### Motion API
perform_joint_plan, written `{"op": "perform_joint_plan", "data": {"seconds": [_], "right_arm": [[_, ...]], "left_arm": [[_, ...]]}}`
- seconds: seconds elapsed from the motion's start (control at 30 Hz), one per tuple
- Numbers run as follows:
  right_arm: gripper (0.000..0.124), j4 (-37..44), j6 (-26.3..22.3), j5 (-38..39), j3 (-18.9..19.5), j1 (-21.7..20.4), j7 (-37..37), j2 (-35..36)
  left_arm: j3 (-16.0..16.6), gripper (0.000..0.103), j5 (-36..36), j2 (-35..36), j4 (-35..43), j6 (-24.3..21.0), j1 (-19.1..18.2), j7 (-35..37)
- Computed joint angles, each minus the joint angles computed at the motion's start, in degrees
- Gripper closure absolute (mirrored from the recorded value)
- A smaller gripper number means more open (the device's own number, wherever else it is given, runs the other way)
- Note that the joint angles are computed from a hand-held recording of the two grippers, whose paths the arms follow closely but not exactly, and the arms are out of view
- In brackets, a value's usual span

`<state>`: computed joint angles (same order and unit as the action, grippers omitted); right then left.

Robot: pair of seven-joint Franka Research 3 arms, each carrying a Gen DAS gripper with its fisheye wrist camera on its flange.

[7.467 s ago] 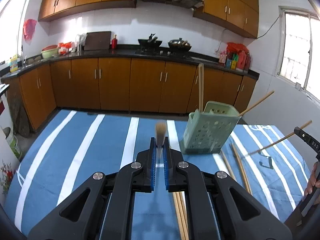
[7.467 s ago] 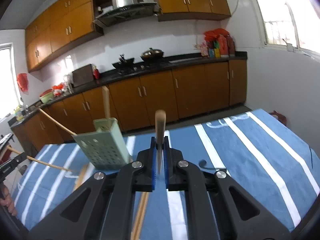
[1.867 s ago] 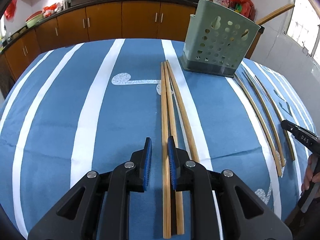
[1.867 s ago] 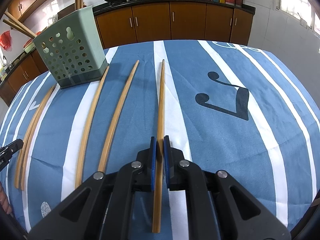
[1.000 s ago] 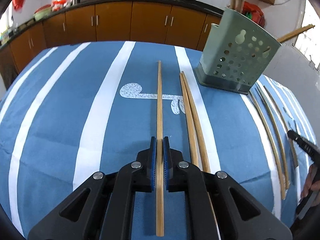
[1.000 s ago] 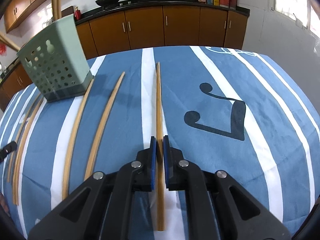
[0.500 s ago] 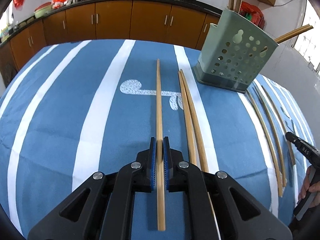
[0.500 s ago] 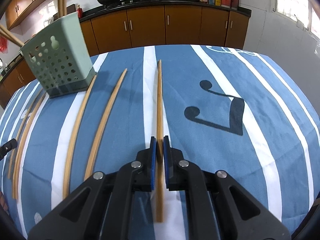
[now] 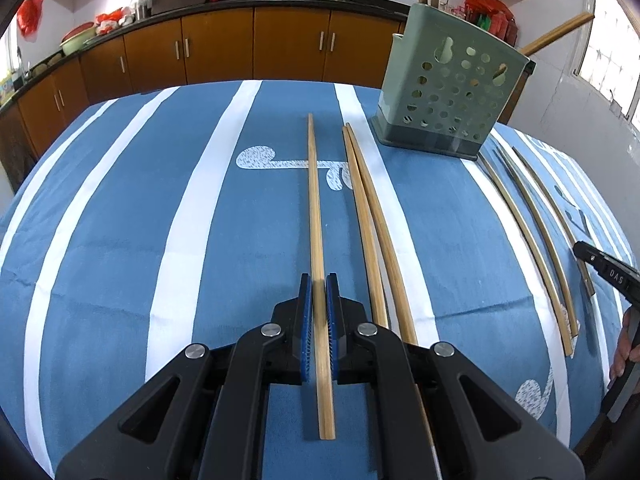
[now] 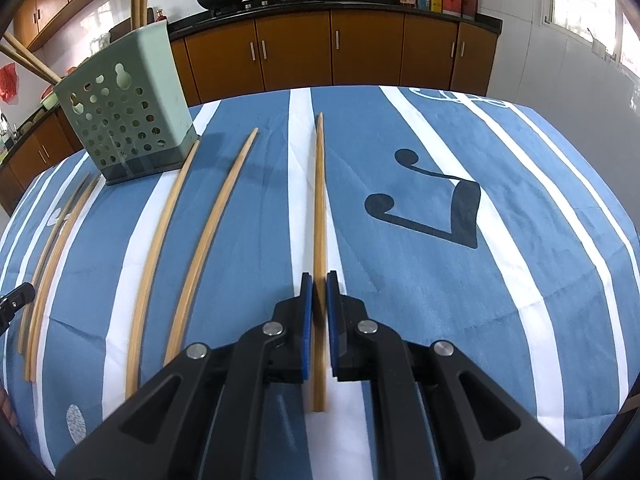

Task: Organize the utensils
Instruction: 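Hold the right tool's chopstick while the left tool adjusts its grip on its own, then lift the right tool's chopstick over the green holder while the left tool carries its own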

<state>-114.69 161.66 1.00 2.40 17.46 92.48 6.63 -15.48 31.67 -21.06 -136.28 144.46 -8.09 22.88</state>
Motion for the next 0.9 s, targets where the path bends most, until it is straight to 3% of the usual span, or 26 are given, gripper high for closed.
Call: {"op": "perform_joint_plan", "data": {"seconds": [0.2,0.9], "right_arm": [[0.116,-1.1,0.9,2.8,0.5,-0.5,-1.8,-1.4],[0.116,-3.4,8.5,13.0,1.6,-1.4,-9.3,-6.2]], "left_arm": [[0.9,0.096,-1.6,-0.5,-0.2,0.0,-0.7,1.9],[-1.5,0.096,3.9,-6.2,-0.2,3.8,3.2,-2.2]]}}
